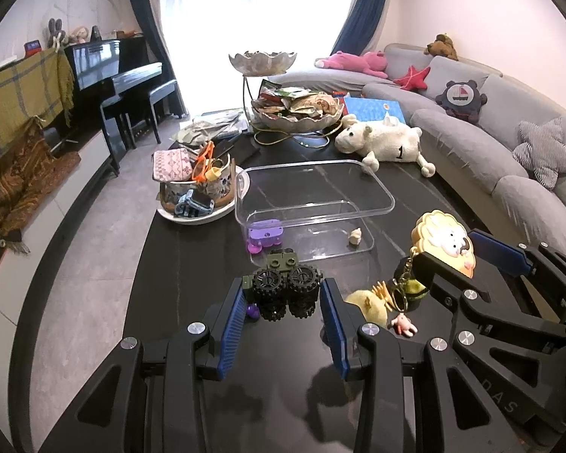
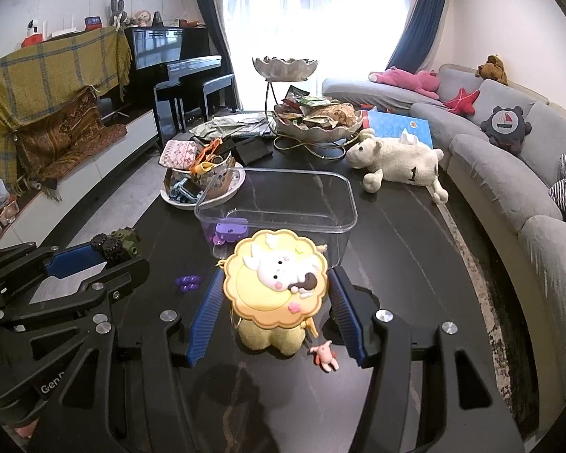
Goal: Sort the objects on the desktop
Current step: 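Carry the held truck and keychain over the clear plastic box with both tools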
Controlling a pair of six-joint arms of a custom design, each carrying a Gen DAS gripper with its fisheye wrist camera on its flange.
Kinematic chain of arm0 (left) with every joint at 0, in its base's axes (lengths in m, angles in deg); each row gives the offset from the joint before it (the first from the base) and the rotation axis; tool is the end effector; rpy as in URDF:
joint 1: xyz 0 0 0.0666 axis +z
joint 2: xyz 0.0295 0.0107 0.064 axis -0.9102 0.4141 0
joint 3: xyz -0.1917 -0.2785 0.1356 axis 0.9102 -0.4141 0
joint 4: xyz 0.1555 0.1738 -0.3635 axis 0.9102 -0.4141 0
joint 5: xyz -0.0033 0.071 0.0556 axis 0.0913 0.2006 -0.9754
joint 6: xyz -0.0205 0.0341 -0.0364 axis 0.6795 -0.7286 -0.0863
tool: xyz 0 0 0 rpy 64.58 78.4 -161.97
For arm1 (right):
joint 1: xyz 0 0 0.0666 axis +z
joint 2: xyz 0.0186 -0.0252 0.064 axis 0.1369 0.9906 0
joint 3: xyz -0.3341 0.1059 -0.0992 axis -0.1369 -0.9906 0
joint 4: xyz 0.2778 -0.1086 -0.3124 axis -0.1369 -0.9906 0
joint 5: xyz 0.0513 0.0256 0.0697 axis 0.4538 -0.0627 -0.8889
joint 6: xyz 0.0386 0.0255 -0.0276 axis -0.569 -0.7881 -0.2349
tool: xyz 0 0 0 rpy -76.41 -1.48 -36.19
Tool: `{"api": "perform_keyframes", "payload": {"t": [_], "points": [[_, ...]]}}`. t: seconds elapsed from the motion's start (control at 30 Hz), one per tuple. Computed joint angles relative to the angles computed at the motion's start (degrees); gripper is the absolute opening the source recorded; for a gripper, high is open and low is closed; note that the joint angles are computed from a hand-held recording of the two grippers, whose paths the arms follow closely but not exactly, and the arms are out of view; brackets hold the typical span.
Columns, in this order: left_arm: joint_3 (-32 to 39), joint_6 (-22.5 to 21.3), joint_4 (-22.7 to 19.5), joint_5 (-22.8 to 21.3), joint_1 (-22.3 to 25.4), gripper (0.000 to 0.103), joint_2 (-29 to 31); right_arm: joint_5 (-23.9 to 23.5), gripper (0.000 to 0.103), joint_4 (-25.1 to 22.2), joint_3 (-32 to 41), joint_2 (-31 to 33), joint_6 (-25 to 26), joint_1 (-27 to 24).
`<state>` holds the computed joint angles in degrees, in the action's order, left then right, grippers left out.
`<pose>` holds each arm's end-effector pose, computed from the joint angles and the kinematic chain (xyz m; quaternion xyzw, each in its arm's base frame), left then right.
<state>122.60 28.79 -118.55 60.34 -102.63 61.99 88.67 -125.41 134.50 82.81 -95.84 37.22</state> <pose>0.3916 -0.2915 0.4260 0.2220 0.8962 -0.0919 0.3730 0.3377 0.1693 0.4187 0.0853 0.8990 -0.0347 0.4282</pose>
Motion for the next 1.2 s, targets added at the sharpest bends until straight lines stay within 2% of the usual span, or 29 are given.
{"api": "perform_keyframes", "payload": {"t": [0.63,0.8,0.93,1.2], "points": [[8.1,-2.0,0.9,0.5,1.1,0.035,7.7,-2.5,0.054,3.3,4.6,5.2,5.9,-5.5],[11.0,-1.7,0.2,1.8,1.7,0.035,10.2,-3.3,0.054,4.1,5.8,6.6,7.1,-7.0],[12.8,-2.3,0.5,0.6,1.7,0.035,11.9,-4.7,0.054,4.8,6.8,7.9,7.7,-8.3],[16.7,-3.1,-0.2,1.1,2.4,0.035,15.3,-6.0,0.054,5.8,9.0,10.8,9.0,-10.0]]}}
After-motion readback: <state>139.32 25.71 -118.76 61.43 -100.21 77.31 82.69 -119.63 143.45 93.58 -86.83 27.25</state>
